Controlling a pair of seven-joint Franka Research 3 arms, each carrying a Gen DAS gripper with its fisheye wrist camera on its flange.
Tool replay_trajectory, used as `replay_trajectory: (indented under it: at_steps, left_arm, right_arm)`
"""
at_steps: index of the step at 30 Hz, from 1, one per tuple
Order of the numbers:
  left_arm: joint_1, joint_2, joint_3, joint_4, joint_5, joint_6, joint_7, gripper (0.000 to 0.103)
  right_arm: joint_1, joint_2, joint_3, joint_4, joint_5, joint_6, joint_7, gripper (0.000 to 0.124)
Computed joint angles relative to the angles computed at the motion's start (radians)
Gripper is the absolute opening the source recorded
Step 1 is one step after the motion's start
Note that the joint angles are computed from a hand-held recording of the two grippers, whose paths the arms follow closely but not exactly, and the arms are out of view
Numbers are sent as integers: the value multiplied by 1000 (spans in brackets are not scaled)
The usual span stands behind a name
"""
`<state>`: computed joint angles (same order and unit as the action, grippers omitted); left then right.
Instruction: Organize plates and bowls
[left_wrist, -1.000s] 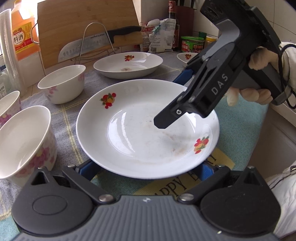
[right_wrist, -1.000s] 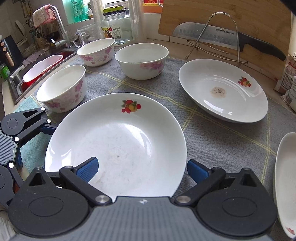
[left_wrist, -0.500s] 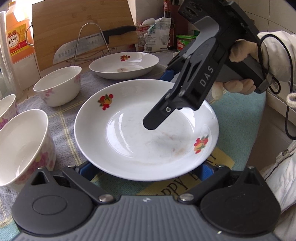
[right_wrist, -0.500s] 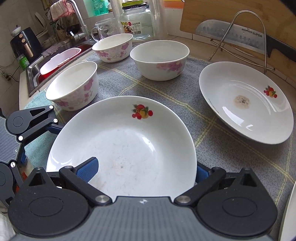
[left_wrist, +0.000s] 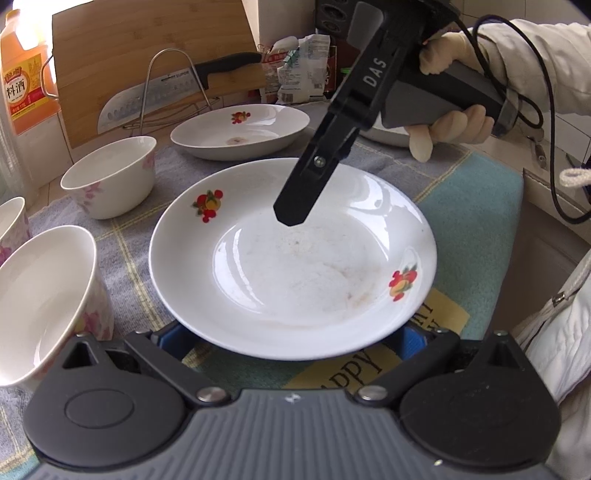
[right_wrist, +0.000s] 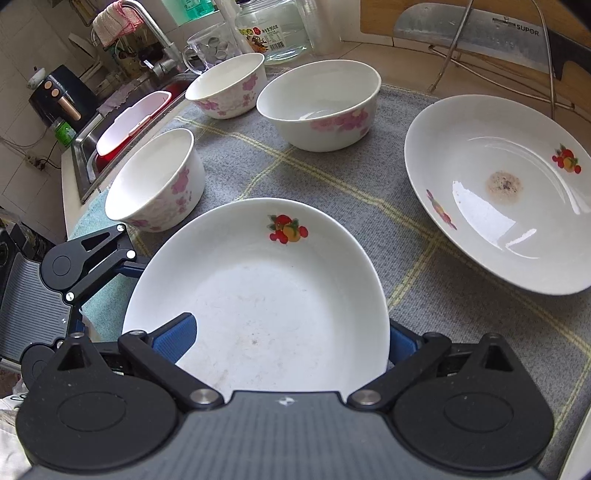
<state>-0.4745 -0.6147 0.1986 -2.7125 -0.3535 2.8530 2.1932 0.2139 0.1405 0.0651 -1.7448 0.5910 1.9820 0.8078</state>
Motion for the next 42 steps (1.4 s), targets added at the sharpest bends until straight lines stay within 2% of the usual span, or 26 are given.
replay_trajectory:
  at_steps: [5, 10, 17, 27, 42]
  left_arm:
    - [-1, -1, 3, 1, -2, -4, 8, 103]
    - [-2, 5, 6, 8, -6, -9, 20, 103]
    - [1, 12, 8, 20, -23, -25, 40, 102]
    - [41, 16, -30, 39, -16, -69, 32, 101]
    - [55, 25, -46, 73, -54, -115, 52, 101]
  right_arm:
    - [-12, 47, -2, 73, 12, -83, 55, 103]
    - [-15, 58, 1, 90, 9, -103, 63, 103]
    - [-14, 58, 3, 89, 3, -97, 63, 103]
    - [-13, 49, 3, 77, 6, -93, 71, 103]
    - [-26, 5, -11, 49, 18, -114, 53, 103]
